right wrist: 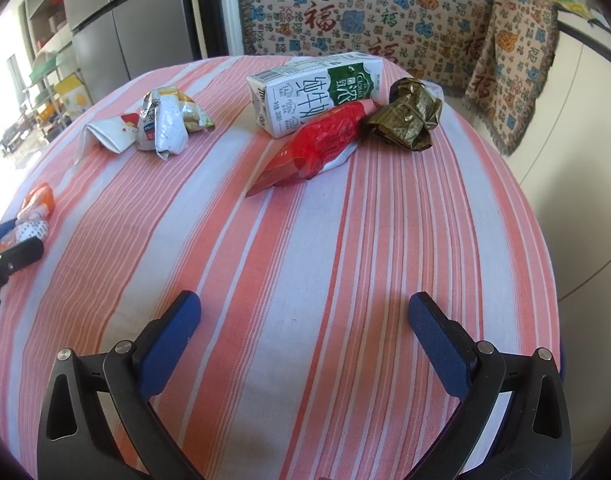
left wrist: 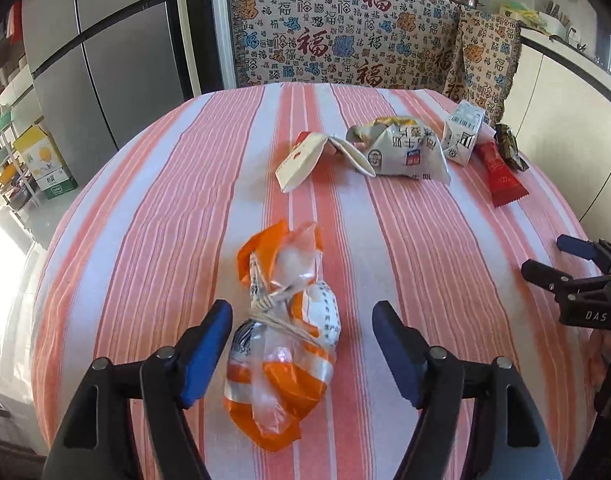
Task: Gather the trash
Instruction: 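Grasp the red snack wrapper with right tool while left tool holds the bag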
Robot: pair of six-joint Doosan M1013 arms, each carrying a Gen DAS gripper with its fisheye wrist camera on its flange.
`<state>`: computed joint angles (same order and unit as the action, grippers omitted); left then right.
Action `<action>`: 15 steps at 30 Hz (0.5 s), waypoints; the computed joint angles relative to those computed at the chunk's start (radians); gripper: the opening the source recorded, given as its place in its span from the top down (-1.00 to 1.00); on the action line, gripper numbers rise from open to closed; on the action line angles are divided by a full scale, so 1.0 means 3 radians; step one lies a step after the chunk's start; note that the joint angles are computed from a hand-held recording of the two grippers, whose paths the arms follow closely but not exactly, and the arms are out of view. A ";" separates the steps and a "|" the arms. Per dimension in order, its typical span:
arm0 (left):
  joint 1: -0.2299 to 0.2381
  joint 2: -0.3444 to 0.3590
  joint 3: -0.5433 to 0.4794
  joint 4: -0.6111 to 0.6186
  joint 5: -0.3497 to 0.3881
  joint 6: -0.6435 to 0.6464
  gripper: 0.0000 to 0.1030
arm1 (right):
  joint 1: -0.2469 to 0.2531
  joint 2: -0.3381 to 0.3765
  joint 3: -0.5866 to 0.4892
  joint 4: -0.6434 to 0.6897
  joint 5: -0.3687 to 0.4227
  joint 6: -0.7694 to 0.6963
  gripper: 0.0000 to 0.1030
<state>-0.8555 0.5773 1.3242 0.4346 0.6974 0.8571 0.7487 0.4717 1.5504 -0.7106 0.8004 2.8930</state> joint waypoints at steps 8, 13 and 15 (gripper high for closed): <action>-0.0002 -0.0012 0.0072 0.0146 -0.0023 -0.0169 -0.72 | -0.0154 -0.0046 -0.0021 0.0165 -0.0342 0.0232 -0.97; 0.0002 -0.0002 0.0056 0.0122 -0.0024 -0.0156 -0.74 | -0.0317 0.0184 -0.0452 0.0513 -0.0057 -0.0017 -0.70; 0.0003 0.0000 0.0049 0.0117 -0.0021 -0.0150 -0.74 | -0.0324 0.0291 -0.0597 0.0429 0.0218 -0.0014 -0.29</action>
